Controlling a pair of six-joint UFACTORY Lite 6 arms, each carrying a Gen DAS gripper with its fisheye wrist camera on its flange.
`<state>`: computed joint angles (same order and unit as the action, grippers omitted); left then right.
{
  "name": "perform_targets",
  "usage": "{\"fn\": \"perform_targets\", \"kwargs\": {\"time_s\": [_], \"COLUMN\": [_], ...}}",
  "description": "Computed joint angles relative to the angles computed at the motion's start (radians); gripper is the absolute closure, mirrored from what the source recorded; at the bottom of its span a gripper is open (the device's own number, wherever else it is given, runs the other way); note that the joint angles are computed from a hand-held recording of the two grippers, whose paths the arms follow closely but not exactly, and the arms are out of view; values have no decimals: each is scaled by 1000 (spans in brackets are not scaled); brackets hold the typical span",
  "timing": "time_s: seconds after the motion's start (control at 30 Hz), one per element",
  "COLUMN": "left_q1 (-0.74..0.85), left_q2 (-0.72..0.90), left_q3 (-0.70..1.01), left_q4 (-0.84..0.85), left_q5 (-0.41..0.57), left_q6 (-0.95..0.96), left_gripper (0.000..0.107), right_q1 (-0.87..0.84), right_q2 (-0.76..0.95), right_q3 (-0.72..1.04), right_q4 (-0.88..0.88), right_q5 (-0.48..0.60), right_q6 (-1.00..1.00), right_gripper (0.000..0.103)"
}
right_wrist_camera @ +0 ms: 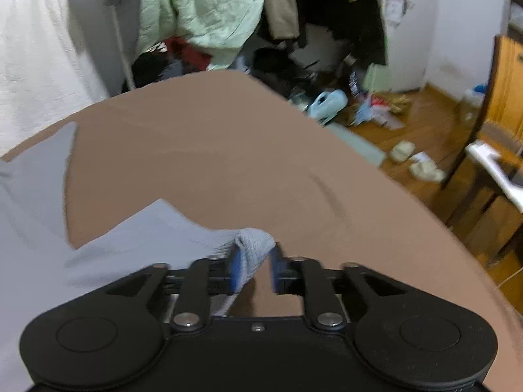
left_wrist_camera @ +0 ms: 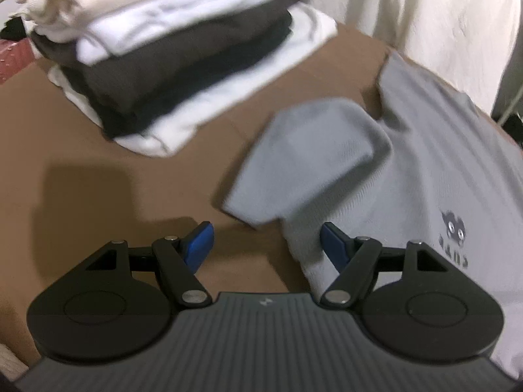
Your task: Fold clothes
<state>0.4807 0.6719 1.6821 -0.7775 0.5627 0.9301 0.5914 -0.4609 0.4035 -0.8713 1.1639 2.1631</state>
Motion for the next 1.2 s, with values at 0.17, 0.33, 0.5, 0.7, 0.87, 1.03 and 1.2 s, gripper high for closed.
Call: {"fn": "perform_targets", "kwargs": {"time_s": [0.17, 0.33, 0.5, 0.7, 0.87, 1.03, 1.2], "left_q1": [43, 51, -28, -60, 9, -22, 59], "left_q2": [114, 305, 354, 55, 295, 306, -29], "left_q3": [174, 403, 420, 98, 456, 435, 13], "left_q4": [40, 70, 15, -155, 197, 411, 2], "left_q5": [92, 265, 102, -259, -55, 8, 53], "left_q6": [-119, -280, -203, 190, -235, -453, 38], "left_gripper": [33, 27, 21, 99, 95, 72, 36], "right_q1": [210, 412, 296, 301, 137, 175, 320], "right_q2": [42, -151, 101, 283, 201, 330, 324], "right_q3": [46, -47, 62, 197, 123, 199, 233], "right_q4": [-13, -234, -531, -468, -604, -579, -411], "right_q5": [294, 13, -496, -598, -812, -860, -831], "right_q6": [129, 229, 287, 20, 86, -3, -138], "right_gripper": [64, 56, 56, 55, 53, 52, 48]}}
